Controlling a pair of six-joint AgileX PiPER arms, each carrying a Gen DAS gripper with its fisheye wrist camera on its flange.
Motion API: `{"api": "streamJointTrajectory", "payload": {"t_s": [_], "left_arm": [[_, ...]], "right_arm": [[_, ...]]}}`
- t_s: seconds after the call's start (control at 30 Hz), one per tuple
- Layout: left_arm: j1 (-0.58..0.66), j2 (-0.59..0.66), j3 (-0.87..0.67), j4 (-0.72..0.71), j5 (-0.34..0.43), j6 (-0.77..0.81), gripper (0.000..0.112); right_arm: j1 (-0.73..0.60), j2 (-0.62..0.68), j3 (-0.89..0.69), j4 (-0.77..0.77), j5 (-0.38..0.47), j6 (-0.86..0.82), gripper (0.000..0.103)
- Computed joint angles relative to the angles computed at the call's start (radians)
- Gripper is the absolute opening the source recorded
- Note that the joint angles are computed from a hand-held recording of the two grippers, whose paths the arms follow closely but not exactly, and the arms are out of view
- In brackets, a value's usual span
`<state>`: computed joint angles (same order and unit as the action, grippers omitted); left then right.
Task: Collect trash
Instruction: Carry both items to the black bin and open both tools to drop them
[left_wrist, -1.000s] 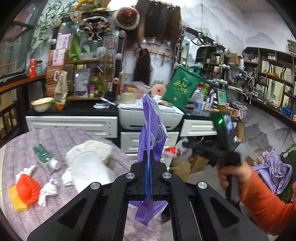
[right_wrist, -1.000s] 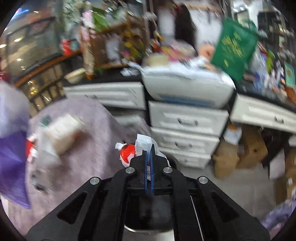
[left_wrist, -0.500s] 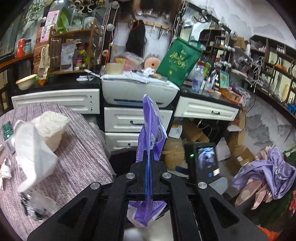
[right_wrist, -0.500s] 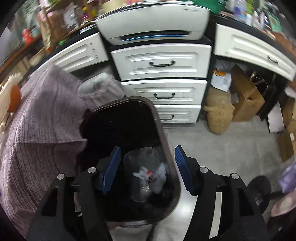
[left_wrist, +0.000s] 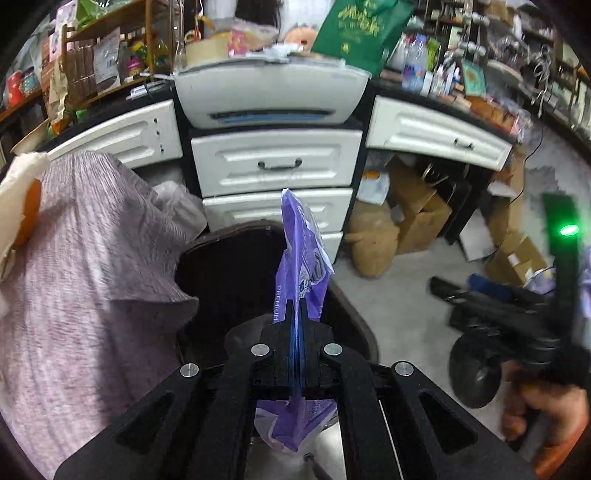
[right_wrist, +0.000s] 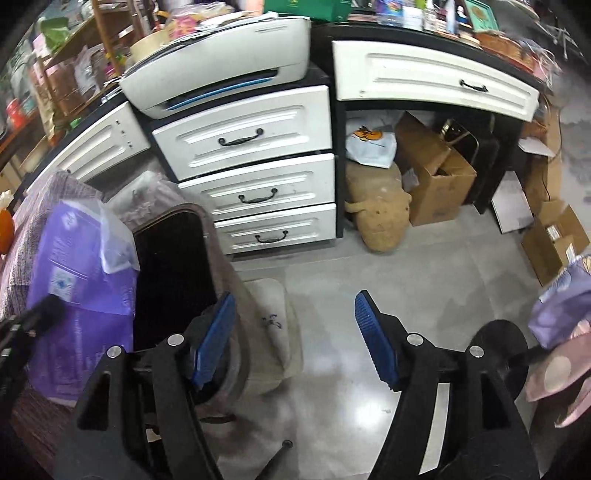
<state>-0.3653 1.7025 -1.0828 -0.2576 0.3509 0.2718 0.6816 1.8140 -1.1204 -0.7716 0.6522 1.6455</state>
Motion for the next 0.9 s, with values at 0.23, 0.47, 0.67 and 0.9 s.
{"api": "streamJointTrajectory", "payload": {"t_s": [0.23,0.47,0.67,0.9], "left_arm": [[-0.037,0.082,-0.027,0.228,-0.010,-0.235,0.002],[-0.054,0.090,-0.008,0.405,-0.028,-0.432,0.088],[-0.069,-0.023,0.051,0.159,-0.065,-0.211,0.092],[-0.086,-0.210,0.121,-0.250,-0.068,0.206,0.097]], "right_arm": [[-0.018,-0.020,0.033,-0.009,-0.017,0.024,0.067],[-0.022,-0.011,0.016,0.008,-0.044,0.012,0.072],[-0.014,-0.020,0.014,-0.006,-0.030,0.033,0.075],[0.003,-0.023,-0.012,0.013,-0.016,0.011,0.076]]}}
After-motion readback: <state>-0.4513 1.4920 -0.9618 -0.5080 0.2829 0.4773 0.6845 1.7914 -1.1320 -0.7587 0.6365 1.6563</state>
